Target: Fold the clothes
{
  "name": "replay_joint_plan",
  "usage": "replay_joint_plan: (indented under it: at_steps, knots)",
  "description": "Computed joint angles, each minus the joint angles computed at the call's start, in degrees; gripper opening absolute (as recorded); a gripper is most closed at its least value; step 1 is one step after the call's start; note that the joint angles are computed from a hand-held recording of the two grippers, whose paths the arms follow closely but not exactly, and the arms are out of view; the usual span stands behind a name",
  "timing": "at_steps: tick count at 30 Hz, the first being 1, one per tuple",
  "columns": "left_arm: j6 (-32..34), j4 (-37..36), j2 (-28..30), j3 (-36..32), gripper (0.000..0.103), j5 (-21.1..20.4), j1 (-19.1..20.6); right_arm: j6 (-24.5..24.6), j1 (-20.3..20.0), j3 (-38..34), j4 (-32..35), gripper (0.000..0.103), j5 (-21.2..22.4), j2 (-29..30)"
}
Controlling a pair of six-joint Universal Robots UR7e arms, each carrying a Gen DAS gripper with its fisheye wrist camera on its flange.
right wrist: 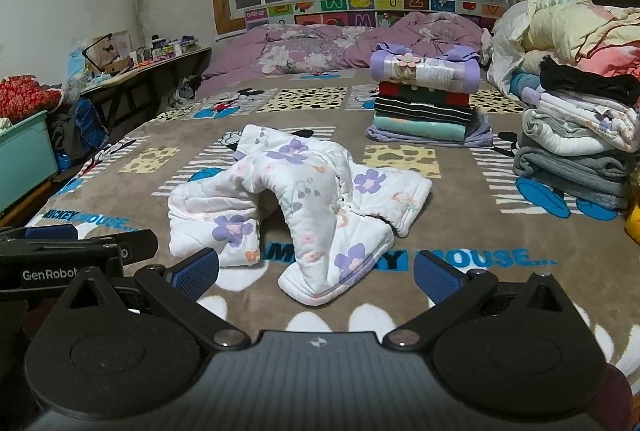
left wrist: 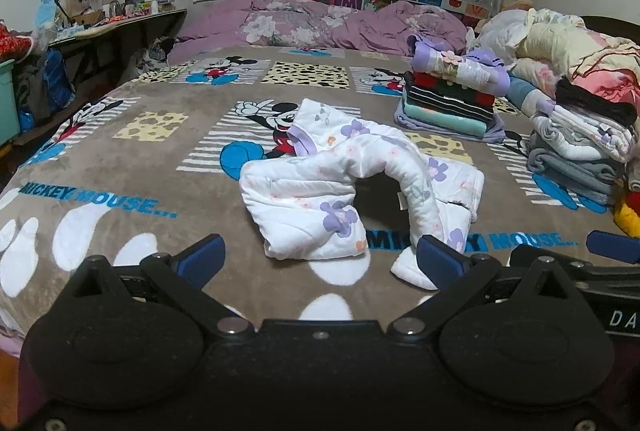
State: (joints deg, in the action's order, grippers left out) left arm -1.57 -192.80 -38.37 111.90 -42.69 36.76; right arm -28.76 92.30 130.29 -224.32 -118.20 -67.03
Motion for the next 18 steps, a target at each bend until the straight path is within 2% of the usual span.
replay_joint_plan:
  at_steps: [10,18]
  knots:
    - [0.28,-0.11,0.39,-0.5,0.103,-0.41,0.27,0.02,-0.39,-0.09,-0.64,0.103,0.39,0.22]
    - [-0.04,0.51,0.79,-1.02,0.103,-1.09,0.96,0.04,-1.51,0.24,-1.66,0.103,2.52,0.28]
